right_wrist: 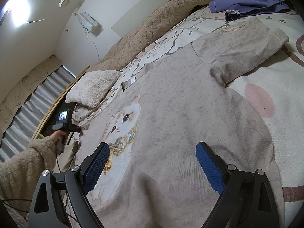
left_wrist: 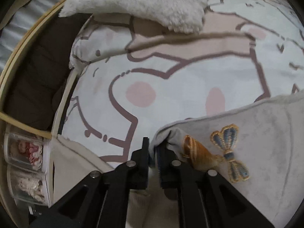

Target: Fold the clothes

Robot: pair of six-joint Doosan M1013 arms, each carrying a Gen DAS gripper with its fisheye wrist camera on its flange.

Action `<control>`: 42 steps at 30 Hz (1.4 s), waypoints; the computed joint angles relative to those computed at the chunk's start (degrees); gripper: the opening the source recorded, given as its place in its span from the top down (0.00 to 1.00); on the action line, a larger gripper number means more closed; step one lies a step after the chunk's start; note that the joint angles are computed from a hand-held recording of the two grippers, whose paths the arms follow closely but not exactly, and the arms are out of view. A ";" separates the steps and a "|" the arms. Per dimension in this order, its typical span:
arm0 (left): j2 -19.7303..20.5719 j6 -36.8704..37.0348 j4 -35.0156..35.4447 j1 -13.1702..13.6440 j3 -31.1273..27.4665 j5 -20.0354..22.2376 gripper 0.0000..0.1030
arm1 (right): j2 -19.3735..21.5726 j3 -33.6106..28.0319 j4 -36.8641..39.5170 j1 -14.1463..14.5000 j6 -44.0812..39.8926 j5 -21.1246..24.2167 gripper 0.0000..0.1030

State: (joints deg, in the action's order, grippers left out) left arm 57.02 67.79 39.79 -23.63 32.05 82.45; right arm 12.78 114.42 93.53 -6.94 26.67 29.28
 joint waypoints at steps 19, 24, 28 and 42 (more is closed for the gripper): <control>-16.05 -7.76 -16.26 1.78 28.23 -19.24 0.55 | 0.45 -0.63 -2.43 0.00 1.80 -0.36 0.11; -17.02 -9.44 -16.90 1.56 29.29 -21.98 0.54 | 0.54 -0.56 -2.07 -0.17 1.37 -0.10 0.11; -19.90 -12.77 -22.80 2.66 32.58 -27.16 0.54 | 0.51 -0.43 -1.49 -0.17 0.90 -0.03 0.11; -18.87 -18.46 -37.37 4.71 33.41 -32.37 0.88 | 0.56 -0.27 -0.18 -0.18 0.03 0.30 0.10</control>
